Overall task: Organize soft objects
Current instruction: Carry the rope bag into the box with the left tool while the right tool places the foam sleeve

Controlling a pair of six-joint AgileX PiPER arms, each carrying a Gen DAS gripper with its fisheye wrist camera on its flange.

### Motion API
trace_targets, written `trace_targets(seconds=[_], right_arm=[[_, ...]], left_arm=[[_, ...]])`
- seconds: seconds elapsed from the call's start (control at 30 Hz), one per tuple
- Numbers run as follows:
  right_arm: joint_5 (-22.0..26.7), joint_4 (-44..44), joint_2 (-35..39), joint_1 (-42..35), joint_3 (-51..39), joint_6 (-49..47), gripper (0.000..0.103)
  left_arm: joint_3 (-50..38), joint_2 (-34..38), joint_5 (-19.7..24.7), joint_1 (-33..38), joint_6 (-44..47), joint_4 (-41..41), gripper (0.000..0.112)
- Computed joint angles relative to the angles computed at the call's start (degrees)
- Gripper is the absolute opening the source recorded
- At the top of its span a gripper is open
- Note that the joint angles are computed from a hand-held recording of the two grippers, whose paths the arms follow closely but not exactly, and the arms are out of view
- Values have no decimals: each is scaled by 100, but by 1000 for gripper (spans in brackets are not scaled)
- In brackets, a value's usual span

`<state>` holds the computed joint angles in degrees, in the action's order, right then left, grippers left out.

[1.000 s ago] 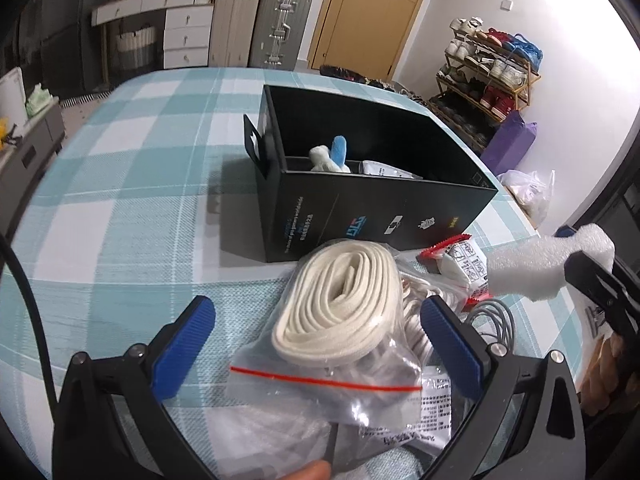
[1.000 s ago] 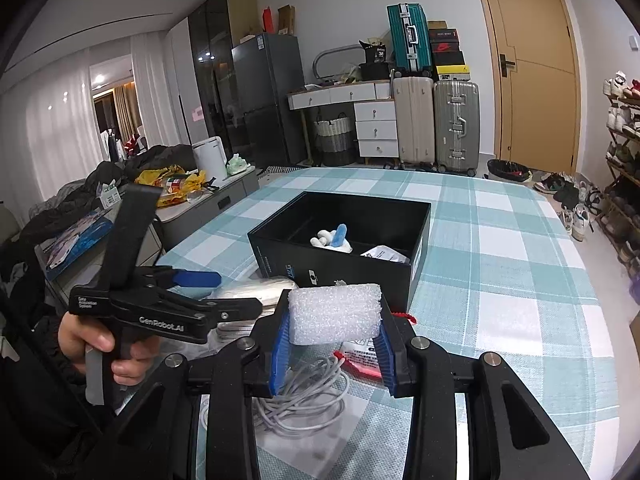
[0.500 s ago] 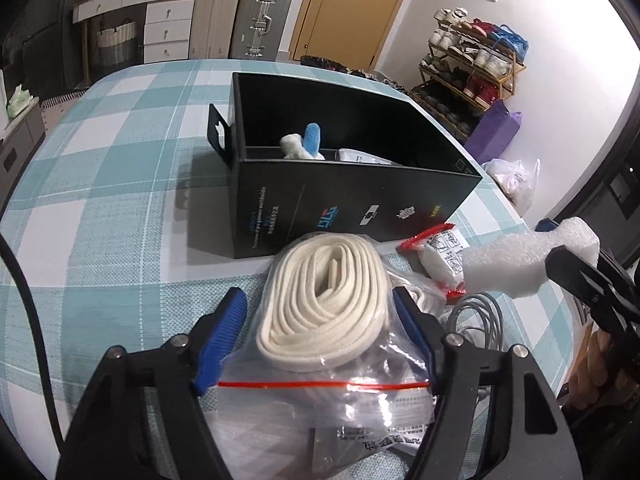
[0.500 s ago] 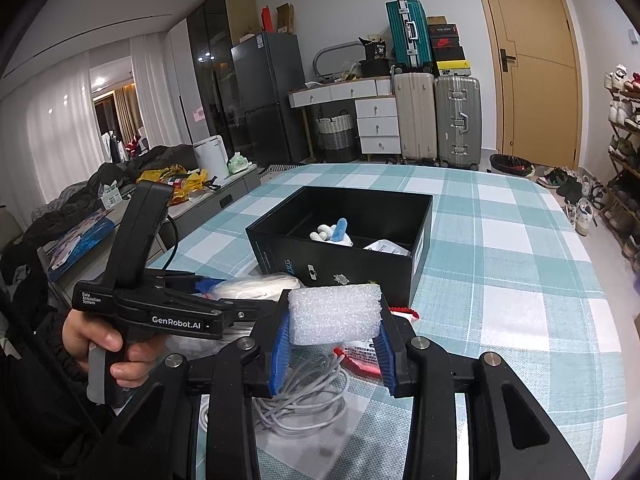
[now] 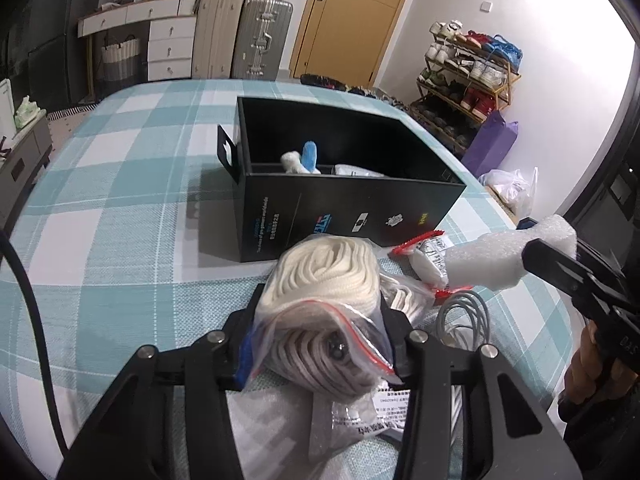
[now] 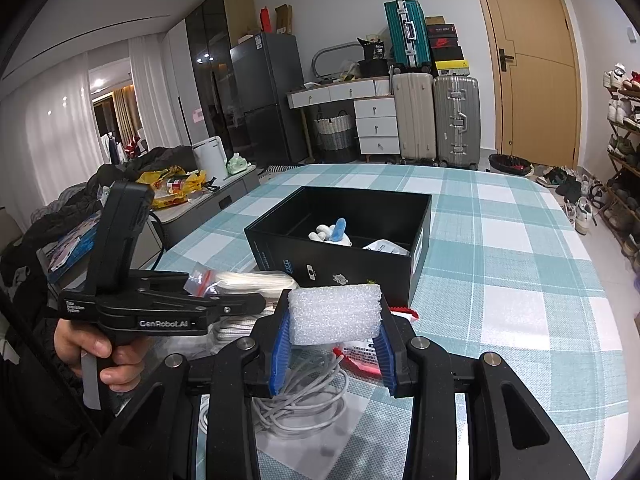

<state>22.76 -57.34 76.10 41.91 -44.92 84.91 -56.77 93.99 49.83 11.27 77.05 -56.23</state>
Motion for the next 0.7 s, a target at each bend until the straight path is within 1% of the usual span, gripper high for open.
trace_targets(seconds=[0.13,0.27,0.47,0.57,0.7], right_arm=[[33,-280,3,40,34,305,37],[197,-439,-58,168,1,486,37],[552,-665,-160,379,-94,728,37],[744,-837,-224,470,-132,943,37],[949,-858,-264,540,-256,985,37]], left_arm=[[106,-211,119,172,212,-187,45],[175,-467,205,345,384,-371,45],[83,-621,442,597,500,-557,45],[1,-639,486,639,496,-627,45],[-100,-636,504,628,423,-648,45]])
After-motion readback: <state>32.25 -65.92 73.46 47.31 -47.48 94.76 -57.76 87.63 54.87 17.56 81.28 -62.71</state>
